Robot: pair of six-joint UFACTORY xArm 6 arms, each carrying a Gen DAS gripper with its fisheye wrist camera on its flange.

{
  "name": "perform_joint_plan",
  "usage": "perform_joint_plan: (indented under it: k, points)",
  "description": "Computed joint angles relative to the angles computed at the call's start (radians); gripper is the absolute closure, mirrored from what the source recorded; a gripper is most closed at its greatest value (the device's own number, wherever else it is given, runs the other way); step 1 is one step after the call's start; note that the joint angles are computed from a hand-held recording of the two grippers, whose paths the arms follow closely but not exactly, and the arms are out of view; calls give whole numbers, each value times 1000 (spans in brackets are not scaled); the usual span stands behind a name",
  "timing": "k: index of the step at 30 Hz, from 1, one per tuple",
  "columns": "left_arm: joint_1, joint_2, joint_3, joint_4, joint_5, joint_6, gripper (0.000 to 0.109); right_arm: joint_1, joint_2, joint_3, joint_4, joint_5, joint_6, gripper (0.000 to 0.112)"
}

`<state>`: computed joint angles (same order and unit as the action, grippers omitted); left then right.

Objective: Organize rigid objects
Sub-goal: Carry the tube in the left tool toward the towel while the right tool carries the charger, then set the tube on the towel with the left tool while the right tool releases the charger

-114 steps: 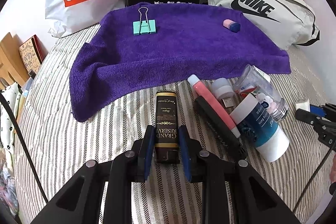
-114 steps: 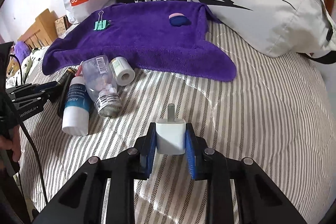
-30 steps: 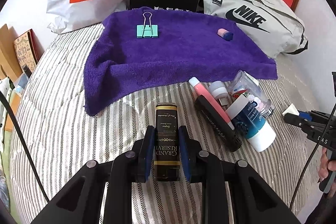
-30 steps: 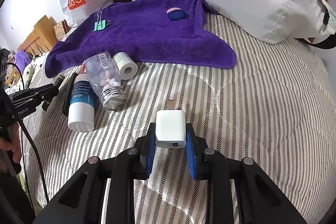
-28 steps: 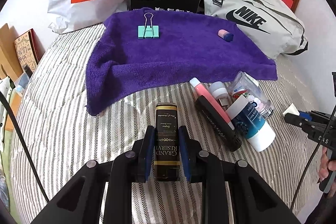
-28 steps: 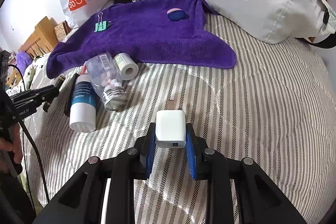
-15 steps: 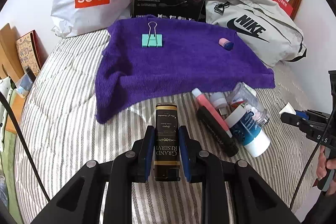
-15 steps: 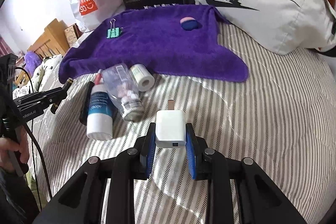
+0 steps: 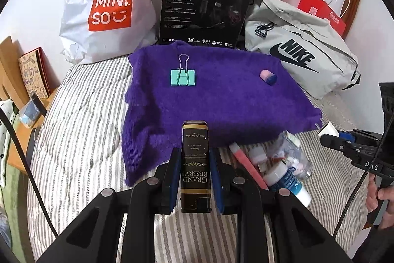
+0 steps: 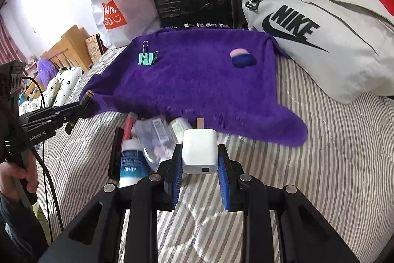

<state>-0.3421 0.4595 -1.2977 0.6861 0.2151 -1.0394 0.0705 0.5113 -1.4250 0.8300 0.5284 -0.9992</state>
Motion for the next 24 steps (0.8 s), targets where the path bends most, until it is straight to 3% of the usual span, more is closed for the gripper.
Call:
perform_joint_plan:
  k: [12, 24]
  points:
    - [12, 84, -130, -139, 28, 160, 86, 10, 99, -170, -80, 50, 84, 86]
    - [28, 226, -332, -365, 97, 379, 86, 6, 228, -381, -176, 129, 191, 86]
